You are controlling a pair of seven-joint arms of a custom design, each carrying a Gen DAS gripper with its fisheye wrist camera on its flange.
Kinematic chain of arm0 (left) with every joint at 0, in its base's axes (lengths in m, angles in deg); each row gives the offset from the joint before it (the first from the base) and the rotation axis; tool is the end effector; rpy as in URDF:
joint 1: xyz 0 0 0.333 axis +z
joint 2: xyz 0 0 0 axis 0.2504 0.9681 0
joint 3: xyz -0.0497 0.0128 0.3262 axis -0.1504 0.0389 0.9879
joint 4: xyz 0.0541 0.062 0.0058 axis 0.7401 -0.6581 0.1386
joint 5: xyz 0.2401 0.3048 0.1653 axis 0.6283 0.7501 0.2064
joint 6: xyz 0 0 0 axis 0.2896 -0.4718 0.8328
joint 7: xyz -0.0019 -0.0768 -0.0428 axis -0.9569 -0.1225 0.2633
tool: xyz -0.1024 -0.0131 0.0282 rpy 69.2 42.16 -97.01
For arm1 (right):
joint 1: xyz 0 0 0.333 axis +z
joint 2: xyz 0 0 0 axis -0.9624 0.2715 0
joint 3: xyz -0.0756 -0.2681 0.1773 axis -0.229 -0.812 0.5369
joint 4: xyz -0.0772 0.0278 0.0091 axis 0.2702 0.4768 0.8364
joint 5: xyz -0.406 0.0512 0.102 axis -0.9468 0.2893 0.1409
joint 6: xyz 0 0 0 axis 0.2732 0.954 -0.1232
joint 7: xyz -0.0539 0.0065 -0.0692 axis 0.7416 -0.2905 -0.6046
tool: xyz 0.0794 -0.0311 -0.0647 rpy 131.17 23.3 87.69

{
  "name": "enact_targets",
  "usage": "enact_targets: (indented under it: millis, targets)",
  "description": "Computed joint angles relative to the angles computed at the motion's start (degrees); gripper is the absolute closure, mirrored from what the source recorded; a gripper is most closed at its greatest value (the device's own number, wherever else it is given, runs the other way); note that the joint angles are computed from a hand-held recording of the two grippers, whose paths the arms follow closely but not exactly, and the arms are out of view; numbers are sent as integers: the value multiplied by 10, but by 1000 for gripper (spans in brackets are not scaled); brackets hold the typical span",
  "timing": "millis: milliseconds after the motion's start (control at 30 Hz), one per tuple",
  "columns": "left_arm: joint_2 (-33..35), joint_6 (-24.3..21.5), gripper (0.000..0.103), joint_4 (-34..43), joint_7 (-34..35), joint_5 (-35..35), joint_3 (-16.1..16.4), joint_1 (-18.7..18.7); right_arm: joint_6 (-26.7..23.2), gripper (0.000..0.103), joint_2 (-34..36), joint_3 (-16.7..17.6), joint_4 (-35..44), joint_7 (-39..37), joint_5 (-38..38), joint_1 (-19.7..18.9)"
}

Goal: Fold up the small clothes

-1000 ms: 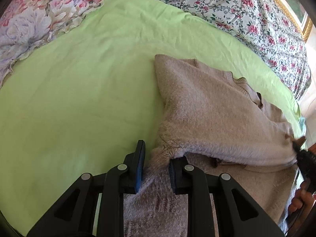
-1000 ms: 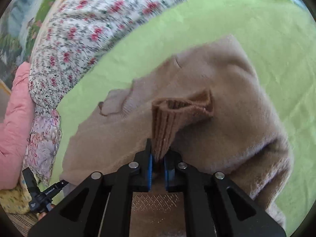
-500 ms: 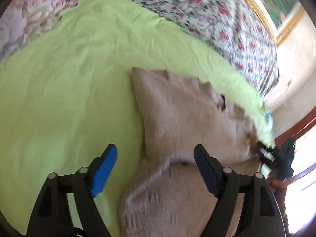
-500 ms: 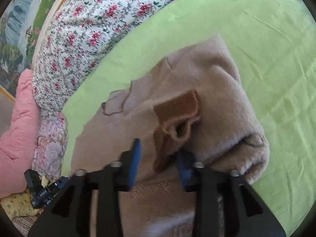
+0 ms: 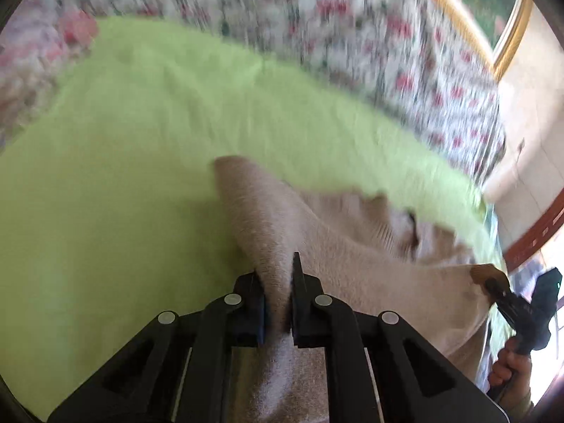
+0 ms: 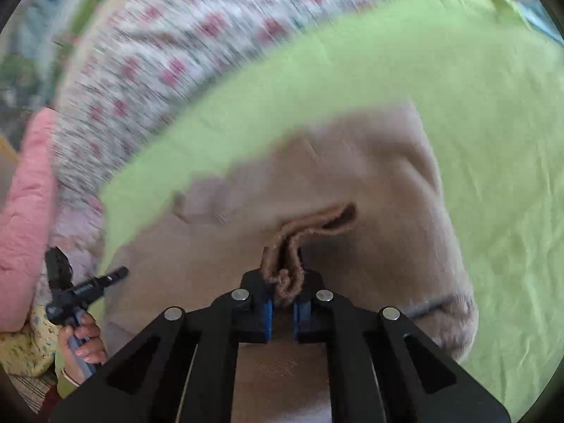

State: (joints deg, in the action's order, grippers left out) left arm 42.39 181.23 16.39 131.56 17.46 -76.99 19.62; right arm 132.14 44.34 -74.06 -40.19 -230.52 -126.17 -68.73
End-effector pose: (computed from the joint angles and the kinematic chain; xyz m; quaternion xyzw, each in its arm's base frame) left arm 0.7978 -0.0749 0.5489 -0.5407 0.7344 -0.4086 0.0369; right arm 0.5178 0.1787 0.5494 -0.3495 0.7964 -0.2475 0.4270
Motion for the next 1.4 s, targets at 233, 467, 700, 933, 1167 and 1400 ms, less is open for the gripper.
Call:
enact_targets:
  millis: [233, 467, 700, 933, 1167, 1400]
  targets:
    - [25, 5, 94, 13, -38, 82, 29, -34, -62, 94, 35, -28, 7, -169, 172, 46]
    - [-6, -7, 81, -19, -55, 108, 30, -27, -120, 87, 8, -17, 1, -192, 209, 51]
    - [-166, 12, 74, -232, 22, 22, 34, 23, -143, 74, -100, 16, -77, -167, 210, 52]
    - [-299, -14, 74, -399, 89, -36, 74, 25, -179, 71, -169, 44, -123, -181, 257, 73]
    - [-395, -50, 54, -506, 129, -71, 116, 17, -192, 54, -225, 78, -163, -150, 274, 91]
    - [-464, -89, 46, -575, 162, -54, 146, 19, -199, 54, -287, 96, -210, -130, 296, 128]
